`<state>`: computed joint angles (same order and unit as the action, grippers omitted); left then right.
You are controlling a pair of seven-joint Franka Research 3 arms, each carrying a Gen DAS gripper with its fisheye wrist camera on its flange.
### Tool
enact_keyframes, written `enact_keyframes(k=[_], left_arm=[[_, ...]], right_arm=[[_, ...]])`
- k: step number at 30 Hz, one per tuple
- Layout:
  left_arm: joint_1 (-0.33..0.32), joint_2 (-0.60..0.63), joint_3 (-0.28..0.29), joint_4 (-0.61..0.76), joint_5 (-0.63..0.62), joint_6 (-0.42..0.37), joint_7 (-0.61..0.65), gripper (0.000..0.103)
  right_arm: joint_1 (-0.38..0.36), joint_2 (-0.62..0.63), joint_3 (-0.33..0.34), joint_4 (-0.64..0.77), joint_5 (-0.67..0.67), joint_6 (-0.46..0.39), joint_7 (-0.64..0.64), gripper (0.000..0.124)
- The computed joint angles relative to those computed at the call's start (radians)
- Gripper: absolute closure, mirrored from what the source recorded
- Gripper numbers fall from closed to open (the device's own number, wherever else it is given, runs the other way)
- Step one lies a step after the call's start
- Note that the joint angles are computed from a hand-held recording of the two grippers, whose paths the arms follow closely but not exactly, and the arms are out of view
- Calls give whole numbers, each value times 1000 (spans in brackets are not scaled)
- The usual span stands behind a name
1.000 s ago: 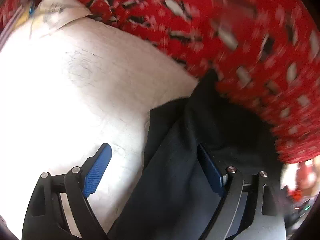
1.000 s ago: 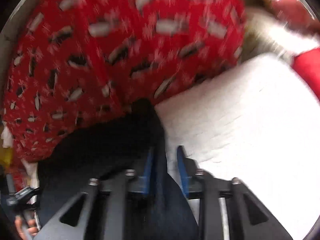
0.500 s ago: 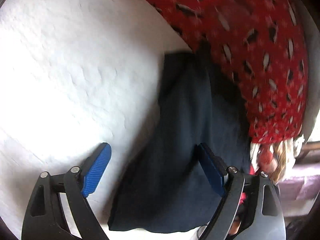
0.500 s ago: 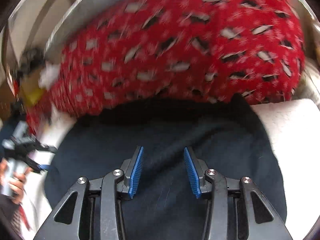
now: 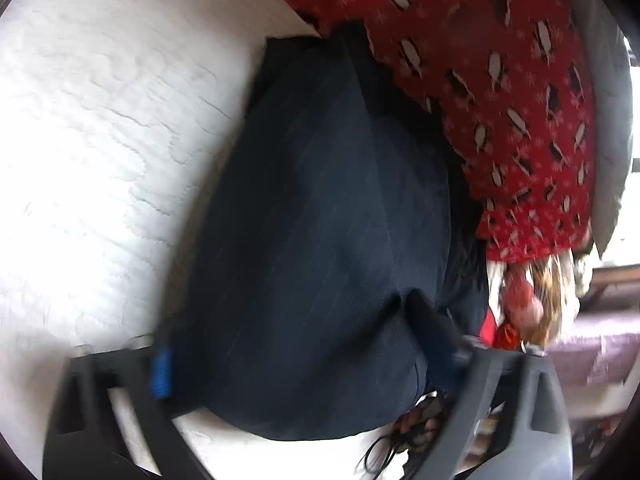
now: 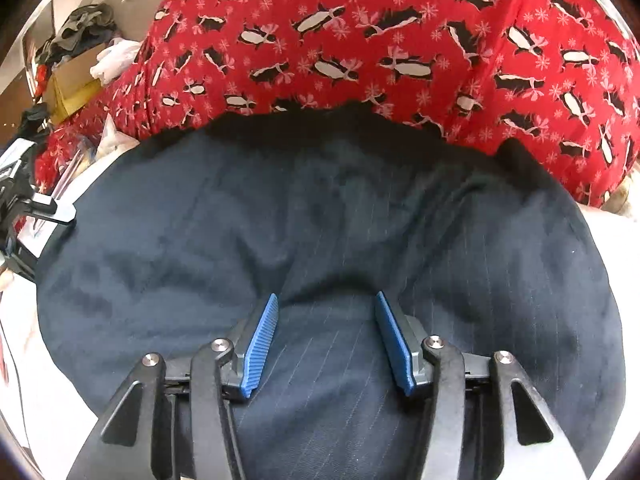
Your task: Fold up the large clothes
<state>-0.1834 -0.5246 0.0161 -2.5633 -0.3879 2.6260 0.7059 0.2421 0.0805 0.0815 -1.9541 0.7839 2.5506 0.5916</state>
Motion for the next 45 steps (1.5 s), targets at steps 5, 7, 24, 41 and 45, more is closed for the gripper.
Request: enact_keyframes(k=[5,7,24,41,45], left_arm=[[12,-17,-18,5,6,54,-29,77],[28,-15,-50,33,54,65,-69,80],[-14,220,-168,365,271,49,-182,84],[-78,602,-260,735,222,-80,-63,102],[-74,481,-253,642,313,-61,-128,97]], right_arm=[[-2,0,2,-12,37,12,-33,71],[0,2,4,-16,43,19,-35,71],[-88,-92,-101,-103,225,-81,80,63],[-154,-67,-100,-105,433,-183,-84,64],[-158,-65,-103,-106,446,-198,-86,63]])
